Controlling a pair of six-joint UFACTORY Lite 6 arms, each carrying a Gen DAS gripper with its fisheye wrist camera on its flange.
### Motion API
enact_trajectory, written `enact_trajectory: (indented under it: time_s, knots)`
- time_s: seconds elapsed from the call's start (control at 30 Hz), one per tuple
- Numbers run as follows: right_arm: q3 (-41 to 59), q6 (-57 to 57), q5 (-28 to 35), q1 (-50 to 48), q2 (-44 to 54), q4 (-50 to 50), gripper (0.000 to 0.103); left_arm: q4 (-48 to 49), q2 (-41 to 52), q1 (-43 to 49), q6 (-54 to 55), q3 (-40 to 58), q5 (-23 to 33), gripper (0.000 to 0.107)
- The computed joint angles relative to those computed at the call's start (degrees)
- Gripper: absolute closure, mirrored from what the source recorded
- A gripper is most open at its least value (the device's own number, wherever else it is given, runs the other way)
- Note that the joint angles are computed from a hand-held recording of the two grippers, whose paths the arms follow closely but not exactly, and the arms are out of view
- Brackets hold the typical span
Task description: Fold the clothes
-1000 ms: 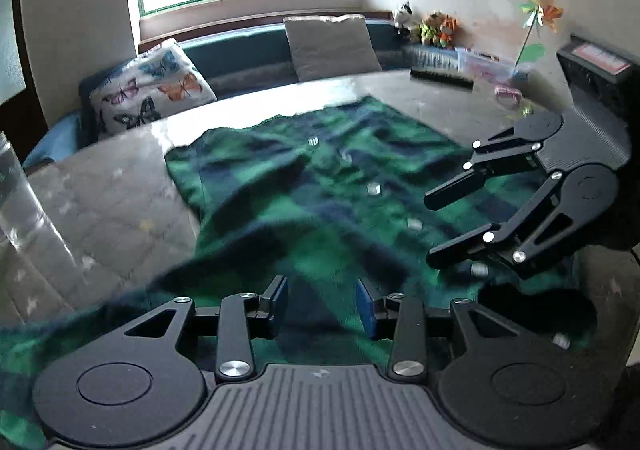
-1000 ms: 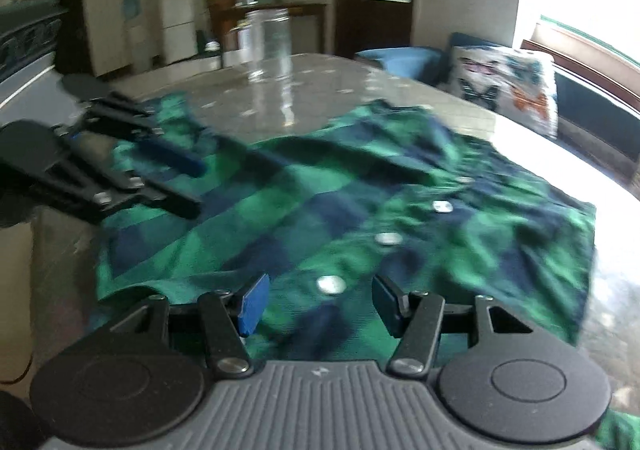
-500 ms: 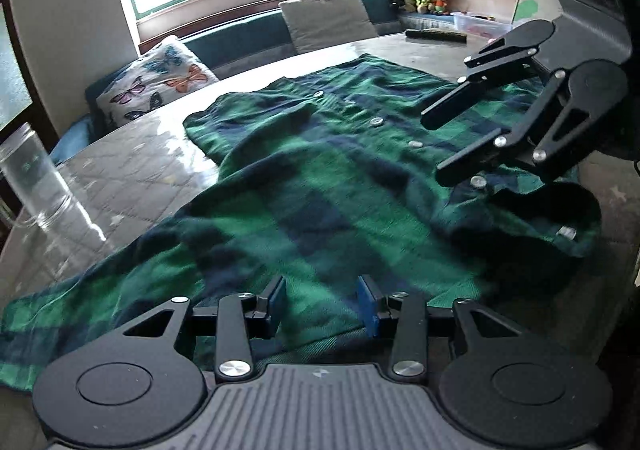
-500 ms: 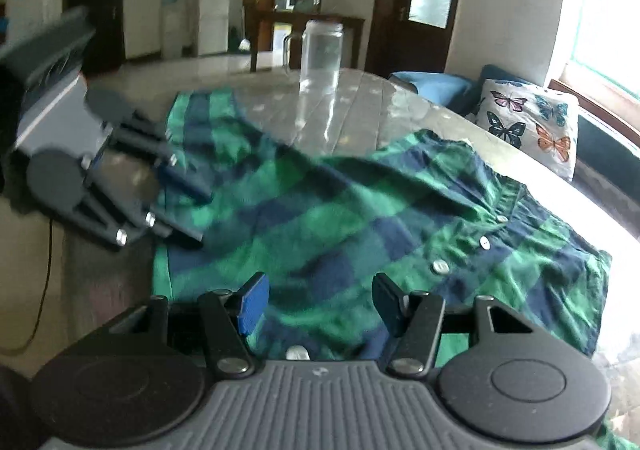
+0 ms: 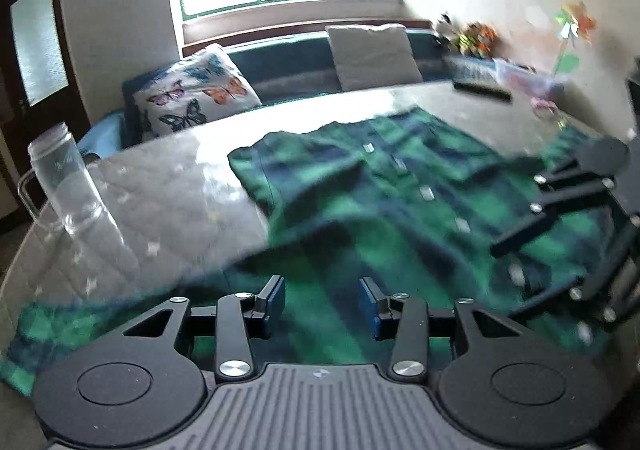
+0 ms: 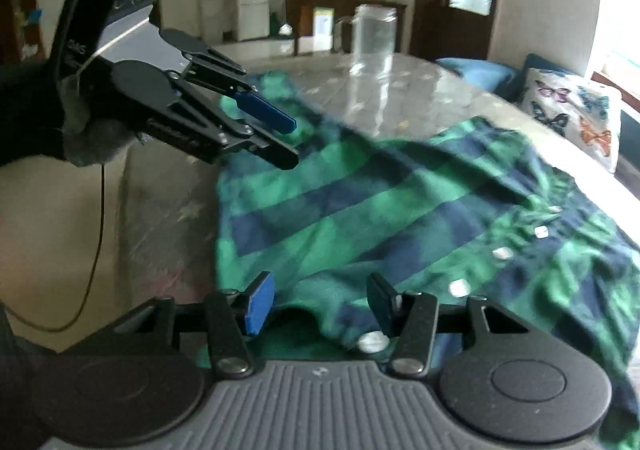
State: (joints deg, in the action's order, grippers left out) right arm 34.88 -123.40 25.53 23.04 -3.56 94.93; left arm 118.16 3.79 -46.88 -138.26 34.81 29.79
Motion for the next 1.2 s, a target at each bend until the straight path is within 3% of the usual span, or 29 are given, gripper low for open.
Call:
enact_trajectory:
  time_s: [0.33, 0.47, 0.57, 0.77, 0.83, 0.97, 1.07, 1.2]
  knots:
    - [16.72, 8.85, 0.30, -17.92, 12.67, -5.64, 0.051, 0.48, 25.67, 11.13, 5.03, 30.74, -8.55, 0.061]
    - [25.50, 13.50, -1.44, -21.42, 21.45, -8.65, 0.052, -7.94, 34.17, 14.00, 14.12, 40.25, -10.48, 0.061]
    - [31.90, 18.26, -2.59, -22.99, 27.96, -12.20, 0.052, -12.54, 37.73, 15.87, 18.72, 43.36, -11.16, 0.060]
    - [42.86, 26.26, -4.88, -24.57, 37.19, -18.91, 0.054, -9.47, 36.69, 17.66, 16.96, 43.39, -11.53, 0.059]
    - [48.70, 30.65, -5.92, -24.23, 41.13, -21.50, 0.054, -12.31, 37.94, 17.74, 21.05, 46.21, -9.80, 0.059]
    - [63.85, 48.17, -6.94, -23.56, 51.28, -35.28, 0.054, -25.21, 44.74, 21.13, 33.87, 58.20, -13.64, 0.057]
    - [77.36, 62.76, -4.74, -23.55, 59.92, -46.63, 0.054, -42.85, 51.44, 22.94, 50.89, 69.30, -13.80, 0.054]
    - [94.40, 74.16, 1.06, -23.90, 70.50, -55.43, 0.054, -65.50, 61.21, 24.42, 74.27, 85.18, -11.23, 0.052]
